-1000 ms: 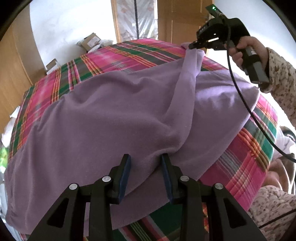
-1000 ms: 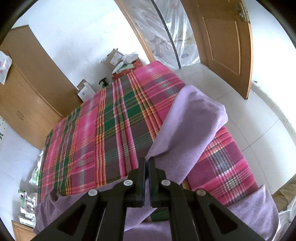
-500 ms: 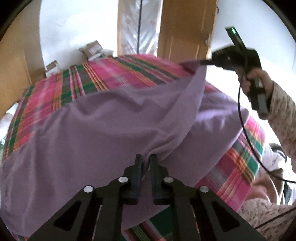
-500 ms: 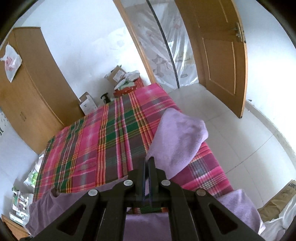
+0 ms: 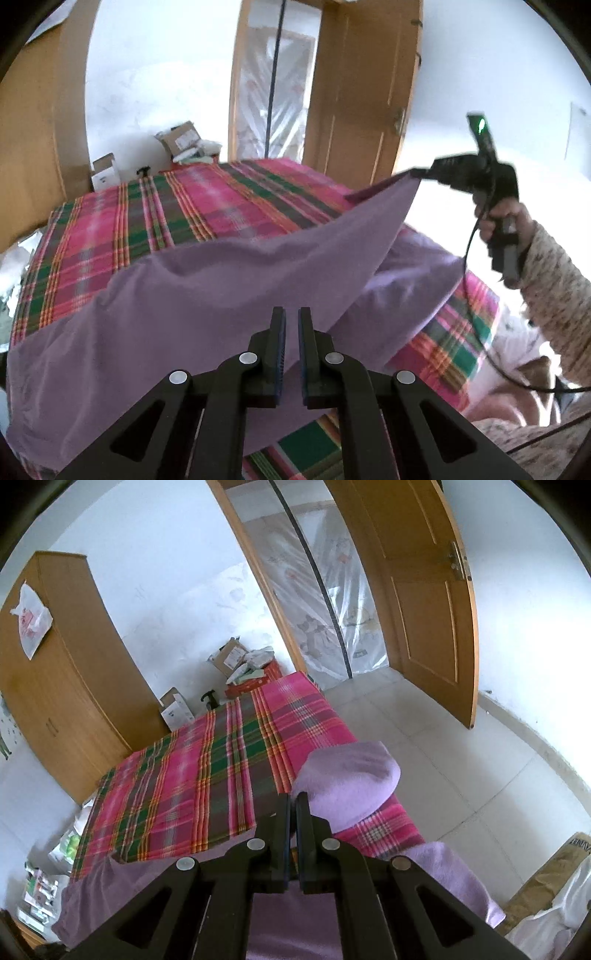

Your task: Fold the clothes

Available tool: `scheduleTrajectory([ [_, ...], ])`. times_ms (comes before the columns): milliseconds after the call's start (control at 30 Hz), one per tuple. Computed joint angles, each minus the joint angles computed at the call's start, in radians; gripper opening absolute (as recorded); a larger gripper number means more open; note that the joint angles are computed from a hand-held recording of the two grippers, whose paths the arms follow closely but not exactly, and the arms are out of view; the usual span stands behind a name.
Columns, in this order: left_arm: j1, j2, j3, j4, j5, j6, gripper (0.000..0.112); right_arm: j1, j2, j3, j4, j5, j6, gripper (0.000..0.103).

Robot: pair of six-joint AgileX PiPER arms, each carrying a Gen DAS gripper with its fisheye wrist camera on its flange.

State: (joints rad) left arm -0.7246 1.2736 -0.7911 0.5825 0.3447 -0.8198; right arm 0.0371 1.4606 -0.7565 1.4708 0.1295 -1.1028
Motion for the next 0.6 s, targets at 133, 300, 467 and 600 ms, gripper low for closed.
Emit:
scheduleTrajectory([
  [133, -0.052, 0.084, -0.023, 0.123, 0.039, -0.120, 0.016, 0.003, -0.012, -0.002, -0.096, 0.000, 0.093, 0.003],
  [300, -0.114, 0.165, -0.042, 0.236, 0.078, -0.204, 0.025, 0.011, -0.012, -0.033, -0.312, 0.008, 0.311, 0.003],
  [467, -0.154, 0.256, -0.091, 0.307, 0.140, -0.278, 0.032, 0.015, -0.025, -0.036, -0.383, 0.015, 0.382, 0.003],
  [600, -0.183, 0.327, -0.149, 0.371, 0.226, -0.346, 0.032, 0.001, -0.027, -0.033, -0.351, 0.027, 0.345, 0.003],
])
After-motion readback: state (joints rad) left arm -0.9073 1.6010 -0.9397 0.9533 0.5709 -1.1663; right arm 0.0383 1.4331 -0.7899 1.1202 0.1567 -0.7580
